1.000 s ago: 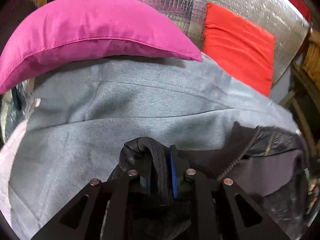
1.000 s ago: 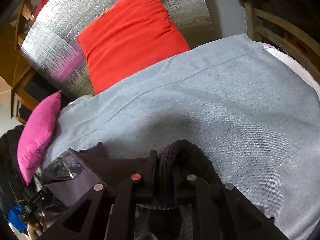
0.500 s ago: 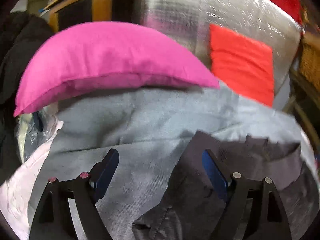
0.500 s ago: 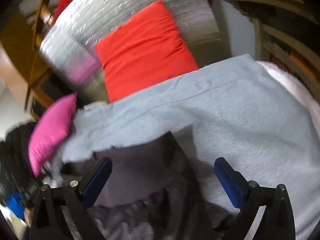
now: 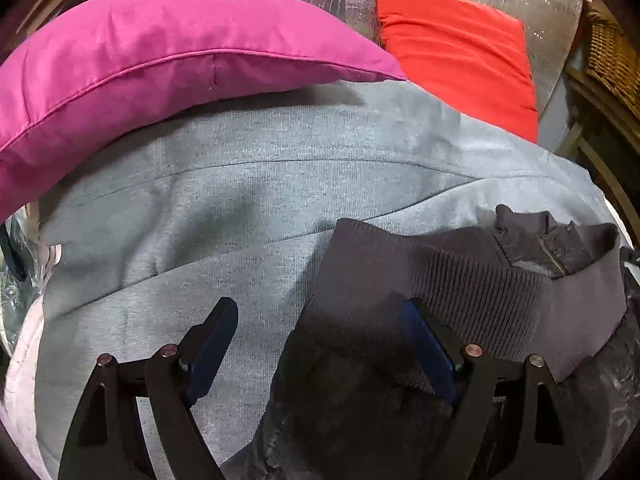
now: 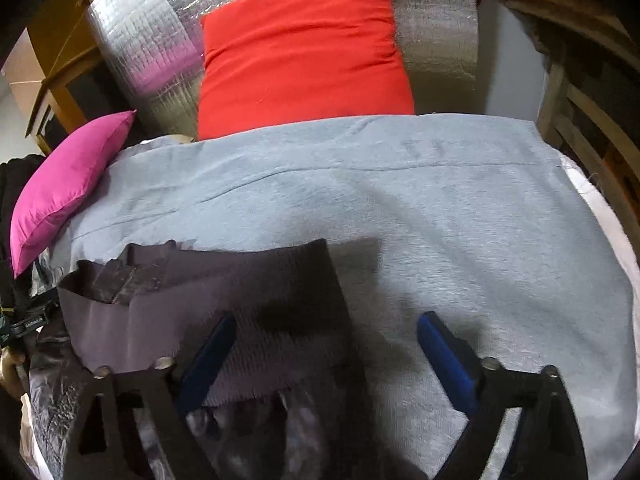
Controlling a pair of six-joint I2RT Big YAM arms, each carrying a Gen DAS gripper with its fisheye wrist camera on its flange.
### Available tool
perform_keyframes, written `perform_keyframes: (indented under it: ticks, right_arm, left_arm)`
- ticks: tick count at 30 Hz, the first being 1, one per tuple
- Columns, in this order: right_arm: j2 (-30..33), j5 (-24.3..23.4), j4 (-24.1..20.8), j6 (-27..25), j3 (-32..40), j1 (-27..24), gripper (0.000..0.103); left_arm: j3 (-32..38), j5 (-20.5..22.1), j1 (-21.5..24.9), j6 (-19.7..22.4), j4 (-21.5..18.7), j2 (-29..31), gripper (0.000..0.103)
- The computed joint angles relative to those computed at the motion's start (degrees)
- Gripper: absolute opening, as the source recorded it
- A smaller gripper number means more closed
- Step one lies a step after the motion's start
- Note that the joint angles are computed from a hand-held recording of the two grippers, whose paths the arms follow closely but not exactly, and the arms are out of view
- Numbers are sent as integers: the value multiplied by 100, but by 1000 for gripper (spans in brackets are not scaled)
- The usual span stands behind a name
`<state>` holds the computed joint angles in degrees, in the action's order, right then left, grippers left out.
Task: Fold large clothes
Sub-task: 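Open both tools and release the folded hem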
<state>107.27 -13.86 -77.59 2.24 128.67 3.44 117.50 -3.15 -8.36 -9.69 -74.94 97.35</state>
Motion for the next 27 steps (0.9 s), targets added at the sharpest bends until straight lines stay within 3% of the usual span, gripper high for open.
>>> perform_keyframes:
  ticks: [1,2,3,4,5,6,11,14,15,17,18,19,20,21,22,23,24,27]
  right_arm:
    - [42,5,-57,-48,60,30,70]
    - [80,47,-113,-119,117,69,66]
    - [132,156,-193,-195,199,121,45]
    - [193,318,-298,-217,300,166,30]
    - [226,390,-363,-222,355,190,27]
    - [222,435,-389,-249,361,199,9]
    - [-78,923,115,-60,243,188,7]
    - [65,1193,-16,170,224,132,7]
    - [125,1182,-113,184,240,137,7]
    - [-41,944,290,462,-191,73,8]
    - [-153,592,543,697,-380,-20,11]
    - [-180,387,614,783,-409,-70,22]
    - [-194,177,646,794,-411,-124,30]
    - [-200,-35,649,768,-395,-175,60]
    - [-236,-129,717,778,-428,-209,83]
    - [-311,-206,871,815,-529,-245,83]
    - [-305,-269,913,871,-528,-235,83]
    - [-73,-396,555,810,-266,-221,83]
  left_arm:
    - [-9,15,-7,0,22,-6,62]
    - [55,-32,-27,16,-77,44,29]
    - [158,-47,-35,15,-212,122,11]
    - [239,-74,-50,-5,-335,184,1]
    - [201,-159,-76,13,-301,165,0]
    - [155,-259,-105,38,-249,133,0]
    - [-52,-747,-3,-406,97,-74,0]
    - [34,-749,224,-949,-440,167,0]
    - [-71,-637,274,-1014,-401,125,0]
    - [-317,-109,386,-1049,-76,-75,0]
    - [-347,55,404,-980,37,-127,3]
    - [-298,218,413,-842,89,-155,26]
    - [-241,355,415,-714,135,-167,69]
    - [-228,377,395,-607,241,-209,87]
    - [-357,233,340,-546,540,-329,96]
    - [-491,133,277,-487,832,-434,96]
    - [-464,179,226,-444,849,-415,96]
    - [94,367,94,-287,78,55,96]
